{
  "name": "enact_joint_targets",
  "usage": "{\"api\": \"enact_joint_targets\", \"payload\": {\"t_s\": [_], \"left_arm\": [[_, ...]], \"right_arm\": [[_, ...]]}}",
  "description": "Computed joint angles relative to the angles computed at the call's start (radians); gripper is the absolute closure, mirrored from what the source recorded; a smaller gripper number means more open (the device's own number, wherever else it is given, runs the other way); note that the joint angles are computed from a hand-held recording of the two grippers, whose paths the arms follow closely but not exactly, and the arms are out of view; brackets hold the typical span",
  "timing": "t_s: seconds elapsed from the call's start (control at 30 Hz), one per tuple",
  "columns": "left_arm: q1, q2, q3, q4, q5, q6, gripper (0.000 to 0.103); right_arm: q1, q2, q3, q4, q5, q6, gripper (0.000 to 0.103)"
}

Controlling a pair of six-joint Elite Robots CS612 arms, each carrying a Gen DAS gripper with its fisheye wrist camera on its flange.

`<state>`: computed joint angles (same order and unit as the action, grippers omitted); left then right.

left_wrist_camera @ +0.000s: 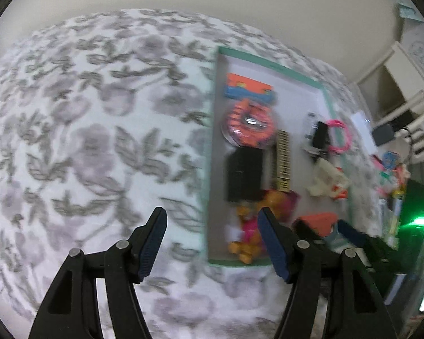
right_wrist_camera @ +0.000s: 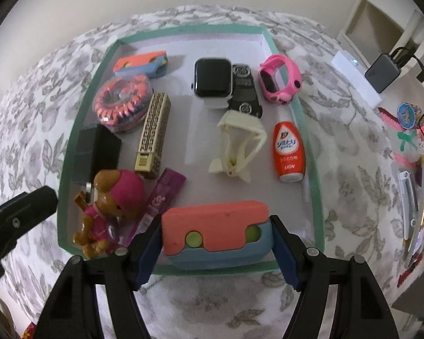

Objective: Organize rigid objects

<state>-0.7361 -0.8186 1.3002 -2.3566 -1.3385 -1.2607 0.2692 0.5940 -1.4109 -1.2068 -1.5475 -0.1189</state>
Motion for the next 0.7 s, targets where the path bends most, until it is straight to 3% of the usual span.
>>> {"api": "enact_joint_targets", "payload": {"t_s": [0.1,0.2,0.33,0.47,0.7], "left_arm": [[-0.001,-0.004,0.008,0.046,0.027,-0.025,0.020],[0.000,-0.009,0.027,0.053,0.035,-0.054,0.011],[-0.001,-0.011,0.035,0.074,0.050,-0.084,0.009],[0.000,-0.017,0.058,0.039,0.053,-0.108,0.001],[-0.009,-0.038,0.089,0.007,0.071,-0.117,0.001]], "right_arm": [[-0.001,0.007,-0.013,-0.025,0.008,0.010,0.016],[0.001,0.011,-0.024,-0.039,0.016,0.008,0.015],[0.004,0.020,-0.037,-0.054,0.009,-0.004,0.003],[0.006,0.024,-0.037,-0.068,0.006,-0.005,0.000],[0.008,0.038,-0.069,-0.079,0.006,-0.009,0.000]]}}
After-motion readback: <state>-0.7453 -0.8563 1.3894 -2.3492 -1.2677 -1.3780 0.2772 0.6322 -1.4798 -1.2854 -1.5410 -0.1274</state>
